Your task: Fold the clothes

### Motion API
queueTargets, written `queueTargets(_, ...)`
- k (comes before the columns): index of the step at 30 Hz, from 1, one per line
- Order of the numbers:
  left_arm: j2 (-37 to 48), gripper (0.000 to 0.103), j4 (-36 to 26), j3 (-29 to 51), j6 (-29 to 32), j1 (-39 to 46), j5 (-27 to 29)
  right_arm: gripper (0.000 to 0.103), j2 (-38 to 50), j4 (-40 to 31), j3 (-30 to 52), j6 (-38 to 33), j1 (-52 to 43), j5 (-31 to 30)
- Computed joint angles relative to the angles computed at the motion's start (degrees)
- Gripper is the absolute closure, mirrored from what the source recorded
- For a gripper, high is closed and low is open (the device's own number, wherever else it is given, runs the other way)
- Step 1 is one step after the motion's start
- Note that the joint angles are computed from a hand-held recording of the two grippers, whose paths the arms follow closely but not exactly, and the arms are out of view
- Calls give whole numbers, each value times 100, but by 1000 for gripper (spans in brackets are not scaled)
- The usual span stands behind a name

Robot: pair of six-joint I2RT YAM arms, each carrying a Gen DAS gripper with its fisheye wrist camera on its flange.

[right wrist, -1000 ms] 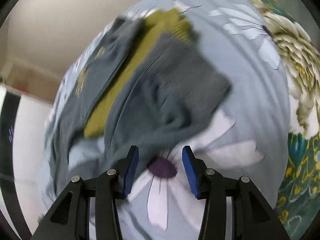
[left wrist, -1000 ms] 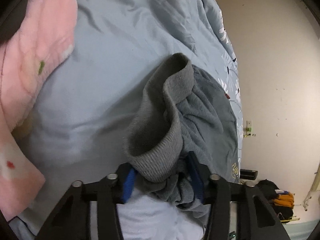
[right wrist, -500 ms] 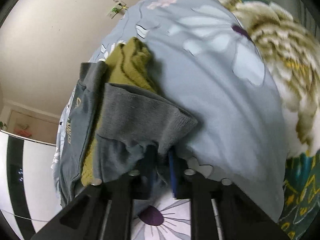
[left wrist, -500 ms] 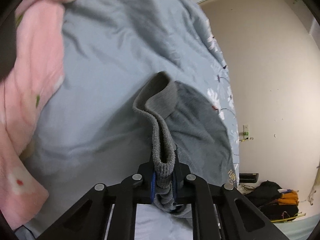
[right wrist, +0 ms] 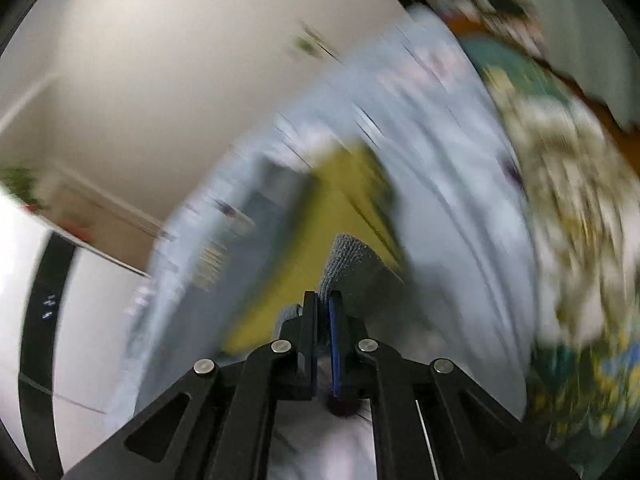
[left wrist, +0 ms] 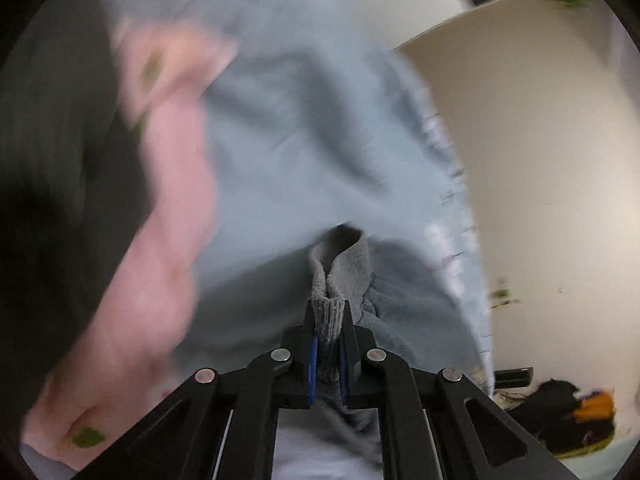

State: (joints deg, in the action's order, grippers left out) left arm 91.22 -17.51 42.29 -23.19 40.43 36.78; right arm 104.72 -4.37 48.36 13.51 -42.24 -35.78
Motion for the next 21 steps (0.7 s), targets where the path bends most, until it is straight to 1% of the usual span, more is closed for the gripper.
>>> queueTargets(2, 144, 95, 74, -61, -42, 10, -17, 99, 230, 83, -62, 19, 98, 179)
queueTargets(5, -110, 95, 84, 34, -99, -60, 72, 99, 88, 77, -60, 8, 220, 240)
queueTargets(8, -407, 95, 0, 455, -185, -319, 114, 99, -209, -118, 227, -57, 254, 139)
queueTargets(10, -545, 95, 1, 762, -273, -474, 191, 99, -496, -176, 466, 74, 396, 71)
queueTargets(12, -736, 95, 103, 932, -402, -492, 483, 99, -873, -25, 573, 333, 575, -28)
queueTargets(14, -1008, 95, 203, 958, -437, -310, 997, 99, -1307, 137, 566, 476, 575, -239)
queueTargets(15, -1077, 95, 198, 978, -390, -197, 1175, 99, -1527, 206, 551, 522, 529, -372)
queueTargets(16, -1097, 95, 36, 955, -174, -113, 1135, 99, -1725, 256, 514, 531, 455, -490)
queueTargets(18, -1116, 95, -349, 842, 348, 8, 834, 99, -1875, 181, 264, 285, 192, -539)
queueTargets(19, -1005, 95, -541, 749, 559, 108, 755, 99, -1831, 61, 169, 113, 75, -504)
queueTargets(21, -607, 95, -853, 548, 852, 340, 680, 99, -1210, -455, 147, -302, -23, -126)
